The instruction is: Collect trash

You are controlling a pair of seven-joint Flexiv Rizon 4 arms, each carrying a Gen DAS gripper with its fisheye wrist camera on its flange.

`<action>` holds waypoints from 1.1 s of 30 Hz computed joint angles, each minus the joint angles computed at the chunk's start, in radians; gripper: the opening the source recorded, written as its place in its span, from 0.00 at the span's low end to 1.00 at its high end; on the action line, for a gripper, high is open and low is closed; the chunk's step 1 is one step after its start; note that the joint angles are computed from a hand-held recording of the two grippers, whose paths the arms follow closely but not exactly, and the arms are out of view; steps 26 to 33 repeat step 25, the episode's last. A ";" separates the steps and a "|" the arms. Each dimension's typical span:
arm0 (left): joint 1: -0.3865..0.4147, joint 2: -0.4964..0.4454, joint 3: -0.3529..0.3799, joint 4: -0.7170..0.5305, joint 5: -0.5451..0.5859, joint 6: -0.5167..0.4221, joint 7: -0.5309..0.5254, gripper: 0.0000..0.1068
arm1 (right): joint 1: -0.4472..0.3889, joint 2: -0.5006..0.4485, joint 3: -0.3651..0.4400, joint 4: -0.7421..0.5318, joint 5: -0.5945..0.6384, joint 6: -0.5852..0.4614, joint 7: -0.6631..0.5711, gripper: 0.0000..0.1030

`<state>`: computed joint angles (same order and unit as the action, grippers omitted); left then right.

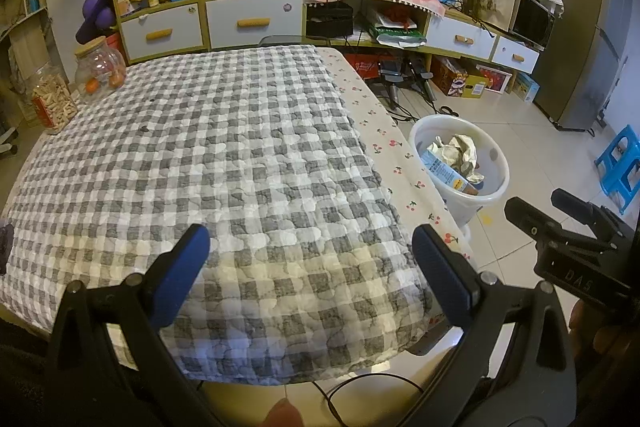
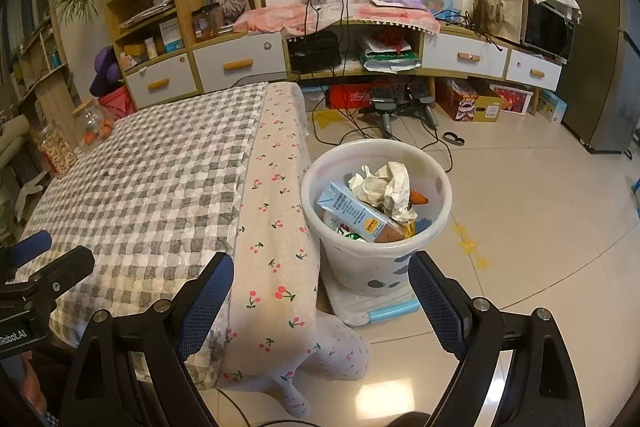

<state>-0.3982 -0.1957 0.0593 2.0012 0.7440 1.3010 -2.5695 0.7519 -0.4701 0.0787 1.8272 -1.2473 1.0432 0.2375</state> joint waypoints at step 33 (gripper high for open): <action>0.022 -0.009 -0.023 0.011 -0.068 0.028 0.065 0.94 | 0.000 -0.005 0.001 -0.006 0.024 -0.001 -0.034 0.88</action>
